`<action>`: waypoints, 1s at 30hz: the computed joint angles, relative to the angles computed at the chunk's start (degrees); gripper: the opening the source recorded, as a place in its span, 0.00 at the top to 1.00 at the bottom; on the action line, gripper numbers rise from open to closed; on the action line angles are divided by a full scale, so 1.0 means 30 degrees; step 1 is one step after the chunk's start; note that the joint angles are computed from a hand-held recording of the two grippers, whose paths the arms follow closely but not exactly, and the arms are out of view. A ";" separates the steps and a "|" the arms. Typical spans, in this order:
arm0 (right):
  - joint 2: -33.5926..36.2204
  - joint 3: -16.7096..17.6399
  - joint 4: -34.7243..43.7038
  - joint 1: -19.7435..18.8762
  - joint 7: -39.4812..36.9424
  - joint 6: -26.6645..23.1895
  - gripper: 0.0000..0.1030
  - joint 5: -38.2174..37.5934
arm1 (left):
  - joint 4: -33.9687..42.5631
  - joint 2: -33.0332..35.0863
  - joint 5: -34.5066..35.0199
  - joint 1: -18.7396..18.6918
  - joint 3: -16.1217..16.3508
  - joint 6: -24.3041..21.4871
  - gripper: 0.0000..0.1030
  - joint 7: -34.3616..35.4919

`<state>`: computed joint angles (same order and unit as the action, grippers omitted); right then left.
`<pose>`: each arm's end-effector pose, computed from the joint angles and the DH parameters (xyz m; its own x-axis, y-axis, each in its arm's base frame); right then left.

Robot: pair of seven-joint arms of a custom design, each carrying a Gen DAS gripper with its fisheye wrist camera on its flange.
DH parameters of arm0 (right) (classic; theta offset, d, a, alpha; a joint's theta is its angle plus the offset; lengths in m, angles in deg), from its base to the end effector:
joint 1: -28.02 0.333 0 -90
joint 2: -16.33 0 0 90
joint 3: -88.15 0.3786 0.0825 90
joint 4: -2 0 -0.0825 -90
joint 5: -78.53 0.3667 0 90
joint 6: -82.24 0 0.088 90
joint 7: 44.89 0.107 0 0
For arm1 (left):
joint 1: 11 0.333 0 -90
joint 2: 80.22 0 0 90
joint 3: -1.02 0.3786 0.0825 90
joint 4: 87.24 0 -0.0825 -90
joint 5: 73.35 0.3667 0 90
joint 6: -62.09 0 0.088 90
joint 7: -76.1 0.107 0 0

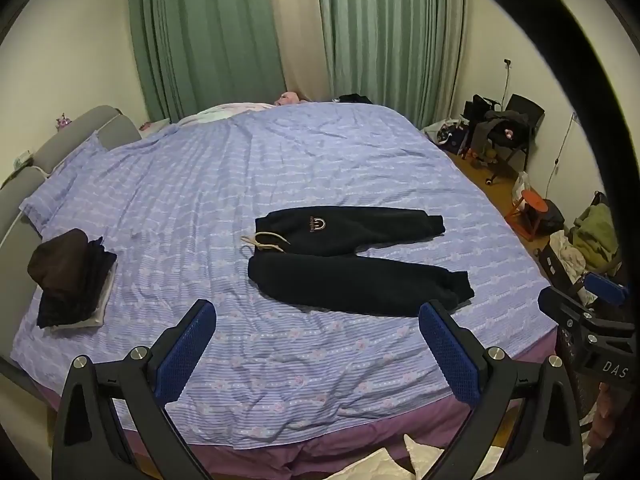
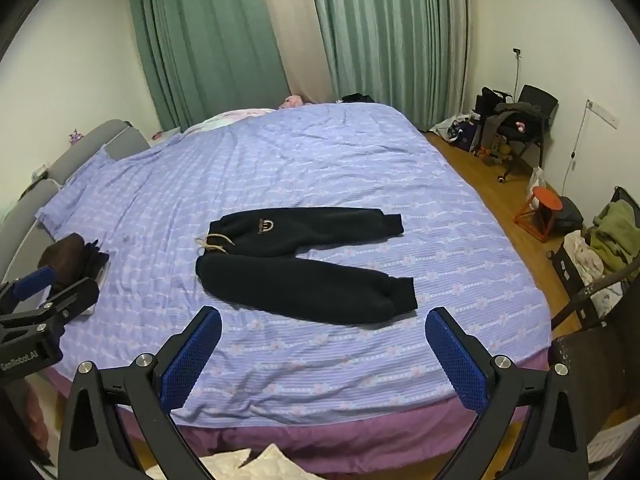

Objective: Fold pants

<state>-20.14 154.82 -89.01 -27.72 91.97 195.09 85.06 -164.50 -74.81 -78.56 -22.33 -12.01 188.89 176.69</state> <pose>0.4061 0.3421 0.7761 -0.4633 -0.8820 -0.0859 -0.6040 0.3852 -0.6977 0.5566 -0.2434 0.8168 -0.5378 -0.8429 -0.0183 -0.5926 0.3934 -0.7029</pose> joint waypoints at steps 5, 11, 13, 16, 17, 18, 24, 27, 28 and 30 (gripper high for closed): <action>0.0012 -0.0211 -0.0221 0.0305 -0.0088 0.0159 0.00 -0.0234 | 0.0037 -0.0058 -0.0075 -0.0029 -0.0022 0.0093 0.00 -0.0230; 0.0134 -0.0448 -0.0288 0.0677 -0.0001 0.0368 0.00 -0.0567 | -0.0418 -0.0354 -0.0217 -0.0027 0.0004 0.0633 0.00 -0.0510; 0.0189 -0.0718 -0.0425 0.1028 0.0127 0.0475 0.00 -0.0762 | -0.0617 -0.0473 -0.0238 -0.0033 0.0020 0.0900 0.00 -0.0612; 0.0397 -0.1025 -0.0637 0.1544 0.0652 0.0690 0.00 -0.1143 | -0.0869 -0.0638 -0.0377 -0.0006 0.0063 0.1319 0.00 -0.0698; 0.0486 -0.1154 -0.0715 0.1770 0.0868 0.0761 0.00 -0.1312 | -0.0917 -0.0682 -0.0385 -0.0009 0.0071 0.1442 0.00 -0.0746; 0.0586 -0.1224 -0.0769 0.1988 0.1063 0.0779 0.00 -0.1509 | -0.1011 -0.0751 -0.0385 -0.0012 0.0078 0.1553 0.00 -0.0770; 0.1213 -0.1493 -0.0869 0.3104 0.1998 0.0891 0.00 -0.2935 | -0.1392 -0.1070 -0.0448 -0.0072 0.0102 0.2102 0.00 -0.0788; 0.1561 -0.1563 -0.0887 0.3609 0.2377 0.0916 0.00 -0.3722 | -0.1753 -0.1326 -0.0657 -0.0067 0.0158 0.2380 0.00 -0.0631; 0.1655 -0.1568 -0.0926 0.3788 0.2550 0.0931 0.00 -0.3962 | -0.1830 -0.1395 -0.0670 -0.0075 0.0171 0.2419 0.00 -0.0642; 0.1902 -0.1606 -0.0932 0.4129 0.2865 0.0905 0.00 -0.4434 | -0.1847 -0.1430 -0.0736 -0.0091 0.0196 0.2367 0.00 -0.0639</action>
